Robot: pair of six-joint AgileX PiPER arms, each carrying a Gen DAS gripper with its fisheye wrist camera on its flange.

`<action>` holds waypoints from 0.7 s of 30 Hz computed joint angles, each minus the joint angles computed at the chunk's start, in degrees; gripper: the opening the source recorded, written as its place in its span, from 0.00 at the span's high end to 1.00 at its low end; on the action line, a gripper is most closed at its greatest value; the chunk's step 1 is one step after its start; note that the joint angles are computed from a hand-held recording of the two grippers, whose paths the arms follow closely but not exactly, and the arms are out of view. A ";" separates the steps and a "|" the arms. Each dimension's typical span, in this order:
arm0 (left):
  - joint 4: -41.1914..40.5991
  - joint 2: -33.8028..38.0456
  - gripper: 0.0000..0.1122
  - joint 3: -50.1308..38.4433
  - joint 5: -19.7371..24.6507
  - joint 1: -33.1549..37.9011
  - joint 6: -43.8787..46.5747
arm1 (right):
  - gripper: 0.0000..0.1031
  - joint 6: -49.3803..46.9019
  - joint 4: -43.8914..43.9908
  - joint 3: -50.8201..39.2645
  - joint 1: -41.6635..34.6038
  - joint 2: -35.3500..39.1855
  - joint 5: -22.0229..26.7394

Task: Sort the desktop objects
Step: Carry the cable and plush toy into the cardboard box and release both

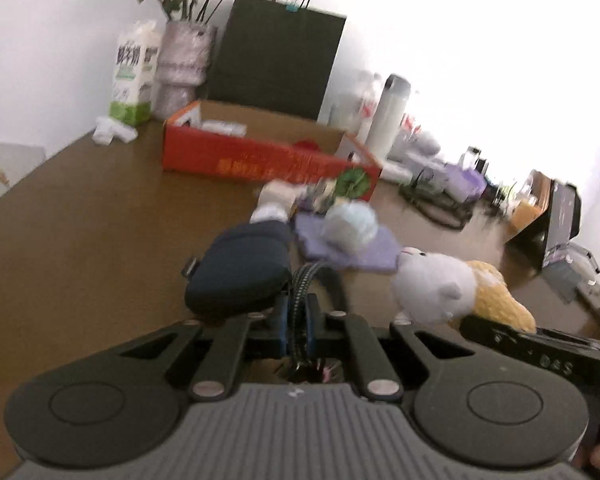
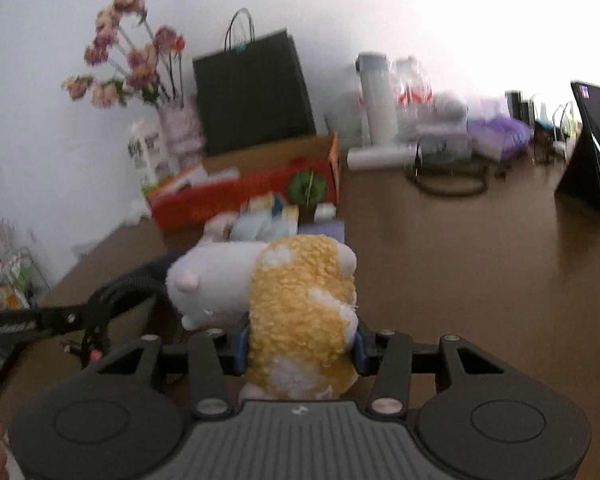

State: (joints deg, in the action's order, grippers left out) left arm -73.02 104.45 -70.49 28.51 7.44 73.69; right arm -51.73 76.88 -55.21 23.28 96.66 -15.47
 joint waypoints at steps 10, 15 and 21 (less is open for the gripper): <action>4.95 1.41 0.88 2.57 0.80 1.71 -4.79 | 0.55 -6.00 8.50 4.08 6.67 -2.03 -5.81; 12.60 2.21 0.77 0.50 -0.56 -2.11 -6.00 | 0.55 -5.28 7.48 4.43 6.65 -2.44 -6.39; 11.16 0.46 0.89 4.70 -11.54 -8.73 2.30 | 0.55 -3.22 5.83 5.64 5.67 -3.19 -6.63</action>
State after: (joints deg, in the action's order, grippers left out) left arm -61.87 104.92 -65.80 16.97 -1.29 75.99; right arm -54.95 82.71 -49.57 28.95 93.47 -22.10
